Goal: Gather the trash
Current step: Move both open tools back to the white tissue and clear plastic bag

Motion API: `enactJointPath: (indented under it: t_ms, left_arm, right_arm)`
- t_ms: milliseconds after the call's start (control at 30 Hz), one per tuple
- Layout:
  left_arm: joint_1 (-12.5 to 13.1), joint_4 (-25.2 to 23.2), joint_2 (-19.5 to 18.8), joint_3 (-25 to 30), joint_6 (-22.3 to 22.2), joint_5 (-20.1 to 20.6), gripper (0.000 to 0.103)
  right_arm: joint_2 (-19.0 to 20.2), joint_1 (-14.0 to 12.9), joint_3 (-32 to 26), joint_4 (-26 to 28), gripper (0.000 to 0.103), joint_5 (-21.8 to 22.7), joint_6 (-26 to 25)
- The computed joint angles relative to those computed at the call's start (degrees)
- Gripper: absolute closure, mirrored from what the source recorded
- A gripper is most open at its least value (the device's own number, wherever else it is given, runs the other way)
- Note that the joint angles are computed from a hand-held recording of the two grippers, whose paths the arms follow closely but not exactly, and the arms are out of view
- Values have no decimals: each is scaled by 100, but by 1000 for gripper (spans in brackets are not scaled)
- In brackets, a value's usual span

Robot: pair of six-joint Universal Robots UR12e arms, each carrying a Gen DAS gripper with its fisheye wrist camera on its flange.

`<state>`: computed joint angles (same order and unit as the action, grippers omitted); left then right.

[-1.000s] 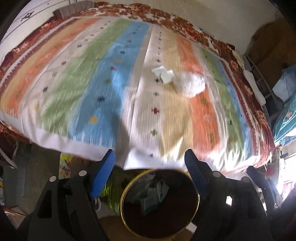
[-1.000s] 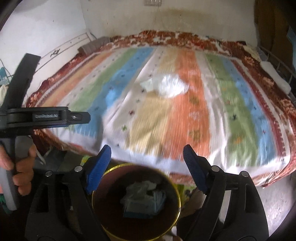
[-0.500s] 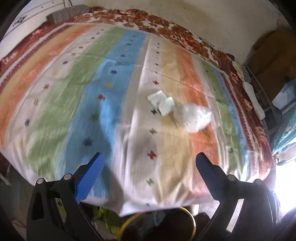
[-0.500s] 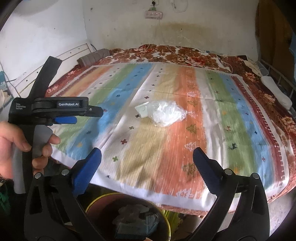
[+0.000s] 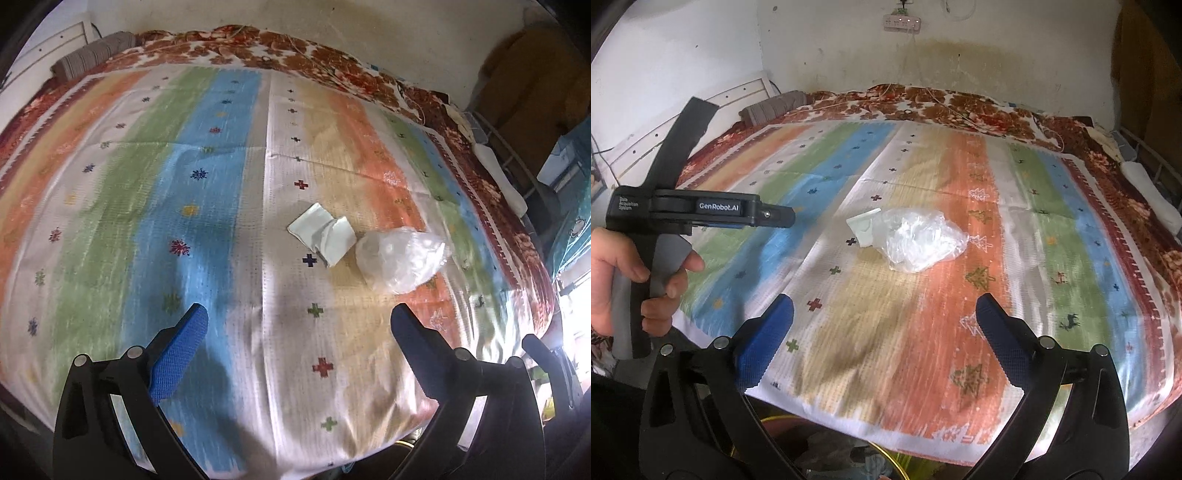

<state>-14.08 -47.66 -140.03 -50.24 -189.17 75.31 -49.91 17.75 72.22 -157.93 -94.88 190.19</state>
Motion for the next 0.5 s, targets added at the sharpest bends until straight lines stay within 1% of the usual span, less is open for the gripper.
enactJointPath:
  t_ms: [67, 133, 200, 267, 367, 500]
  left_arm:
    - [18, 47, -93, 94, -30, -80, 6]
    - [39, 147, -190, 193, -11, -248, 6]
    - [55, 166, -268, 301, -18, -373, 6]
    - [72, 113, -380, 470, -89, -481, 7]
    - [96, 11, -540, 700, -193, -620, 8]
    - [95, -212, -742, 1020, -84, -627, 15]
  right_arm:
    - [70, -10, -96, 51, 9, 16, -29]
    - [131, -24, -171, 89, 9, 16, -63]
    - [213, -27, -260, 84, 10, -102, -57]
    - [280, -36, -337, 61, 10, -211, -3]
    - [384, -86, -491, 141, 10, -173, 169]
    - [487, -128, -658, 199, 10, -140, 208]
